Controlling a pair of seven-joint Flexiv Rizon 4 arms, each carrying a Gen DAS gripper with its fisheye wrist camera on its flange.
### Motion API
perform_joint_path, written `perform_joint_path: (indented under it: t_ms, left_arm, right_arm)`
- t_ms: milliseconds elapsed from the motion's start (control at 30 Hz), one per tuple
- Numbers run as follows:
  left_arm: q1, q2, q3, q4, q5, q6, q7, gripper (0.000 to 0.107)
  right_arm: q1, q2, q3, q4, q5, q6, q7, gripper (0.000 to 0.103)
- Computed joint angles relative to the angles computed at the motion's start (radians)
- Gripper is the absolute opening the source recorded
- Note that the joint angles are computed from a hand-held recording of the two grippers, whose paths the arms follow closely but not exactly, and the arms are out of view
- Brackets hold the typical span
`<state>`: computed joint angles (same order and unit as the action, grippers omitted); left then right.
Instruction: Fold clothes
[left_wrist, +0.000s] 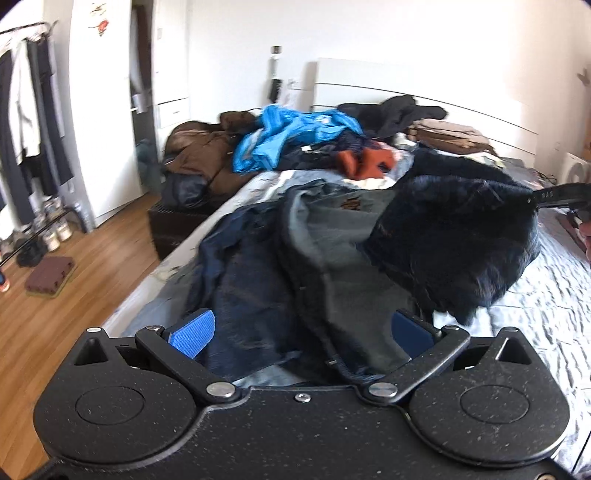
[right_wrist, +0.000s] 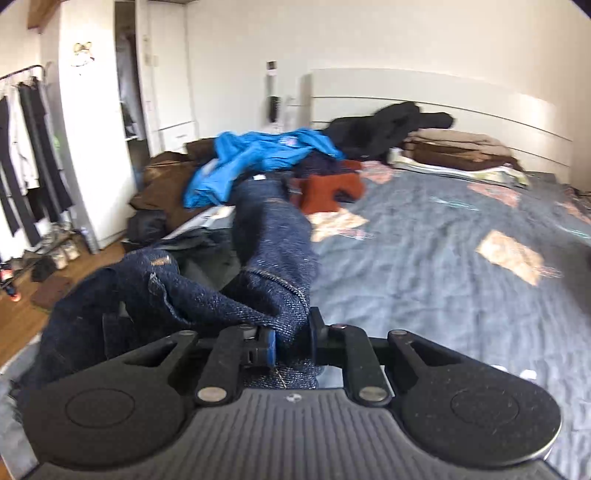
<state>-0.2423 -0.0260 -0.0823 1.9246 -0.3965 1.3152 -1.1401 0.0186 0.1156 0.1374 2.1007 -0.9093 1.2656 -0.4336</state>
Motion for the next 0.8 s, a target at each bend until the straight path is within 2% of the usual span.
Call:
perform_joint_path:
  t_ms: [33, 133, 200, 267, 367, 533, 600, 667, 733, 800]
  left_arm:
    - [-0.005, -0.002, -0.006, -0.002, -0.006, -0.001, 0.006, 0.103]
    - [-0.022, -0.008, -0.022, -0.003, -0.025, -0.001, 0.038, 0.103]
    - [-0.028, -0.013, -0.024, -0.005, -0.019, -0.012, 0.053, 0.103]
    - [-0.031, -0.021, -0.026, -0.006, -0.009, -0.017, 0.075, 0.103]
    - [-0.030, -0.041, -0.029, -0.008, -0.001, -0.014, 0.104, 0.103]
    - [-0.040, -0.108, -0.099, -0.012, -0.179, 0.007, 0.257, 0.103]
    - [-0.040, -0.149, -0.164, -0.014, -0.313, 0.047, 0.404, 0.103]
    - [-0.040, -0.195, -0.216, -0.024, -0.389, 0.086, 0.538, 0.103]
    - [-0.049, -0.230, -0.225, -0.042, -0.365, 0.077, 0.595, 0.095]
    - [-0.063, -0.256, -0.199, -0.071, -0.291, 0.031, 0.569, 0.087]
  right_arm:
    - [0.002, 0.016, -0.006, 0.014, 0.043, -0.012, -0.046, 0.015]
    - [0.041, 0.032, -0.025, 0.028, 0.273, -0.084, -0.286, 0.018]
    - [0.064, 0.021, -0.035, 0.020, 0.401, -0.177, -0.445, 0.018]
    - [0.057, 0.011, -0.032, 0.023, 0.421, -0.246, -0.504, 0.022]
    - [0.031, 0.038, -0.035, 0.048, 0.452, -0.251, -0.508, 0.029]
    - [0.002, 0.166, -0.004, 0.087, 0.462, -0.266, -0.505, 0.034]
    - [-0.013, 0.232, 0.019, 0.119, 0.464, -0.233, -0.463, 0.041]
    - [-0.021, 0.285, 0.047, 0.157, 0.466, -0.200, -0.422, 0.047]
    - [-0.024, 0.322, 0.071, 0.192, 0.467, -0.175, -0.389, 0.055]
    - [-0.026, 0.340, 0.095, 0.237, 0.461, -0.130, -0.351, 0.062]
